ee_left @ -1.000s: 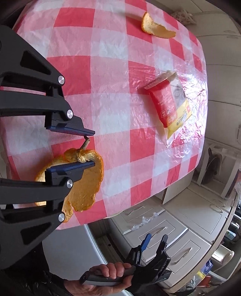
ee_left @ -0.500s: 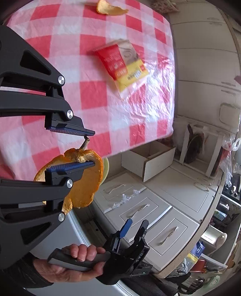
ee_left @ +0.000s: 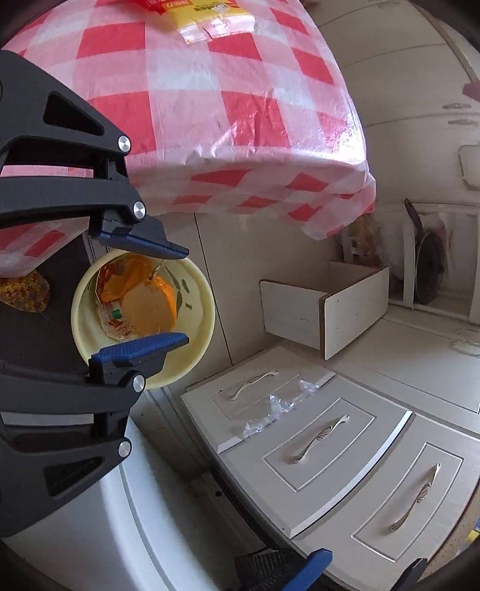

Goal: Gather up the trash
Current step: 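Carry the large orange peel to the yellow bucket and open the left tool, then grasp the last orange peel with the left tool while the right tool reaches the tissue package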

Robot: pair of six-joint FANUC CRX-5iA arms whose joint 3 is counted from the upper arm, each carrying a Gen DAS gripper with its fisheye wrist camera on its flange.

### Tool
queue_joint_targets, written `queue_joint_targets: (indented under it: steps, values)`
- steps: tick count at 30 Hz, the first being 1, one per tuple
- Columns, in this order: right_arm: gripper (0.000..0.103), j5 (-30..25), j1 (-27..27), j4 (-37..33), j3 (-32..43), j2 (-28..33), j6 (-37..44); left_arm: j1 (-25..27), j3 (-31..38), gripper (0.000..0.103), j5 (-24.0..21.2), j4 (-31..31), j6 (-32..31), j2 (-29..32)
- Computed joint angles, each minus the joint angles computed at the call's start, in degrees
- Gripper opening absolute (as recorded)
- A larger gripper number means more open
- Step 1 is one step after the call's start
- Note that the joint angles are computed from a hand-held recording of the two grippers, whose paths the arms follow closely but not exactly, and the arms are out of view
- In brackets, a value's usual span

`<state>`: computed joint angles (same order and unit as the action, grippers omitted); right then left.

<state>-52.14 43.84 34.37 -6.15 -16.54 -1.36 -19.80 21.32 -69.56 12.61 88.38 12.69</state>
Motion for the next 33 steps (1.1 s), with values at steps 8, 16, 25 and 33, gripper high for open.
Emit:
queue_joint_targets:
  steps: [8,16,25,33]
  values:
    - [0.065,0.4,0.1,-1.4,1.4,1.2,0.8,3.8,-8.2,0.071,2.7,2.3,-2.6,-7.3]
    - [0.067,-1.8,1.2,-6.6,7.0,6.2,7.5,12.9,-17.6,0.085,3.0,1.1,-6.0,-19.3]
    - [0.075,-7.7,3.0,-21.4,21.2,18.7,24.6,36.8,-25.7,0.087,-0.1,5.8,-10.9,-27.7]
    - [0.077,-17.1,7.1,-27.4,38.1,34.0,39.9,53.6,-26.4,0.087,-0.6,14.3,-7.0,-22.6]
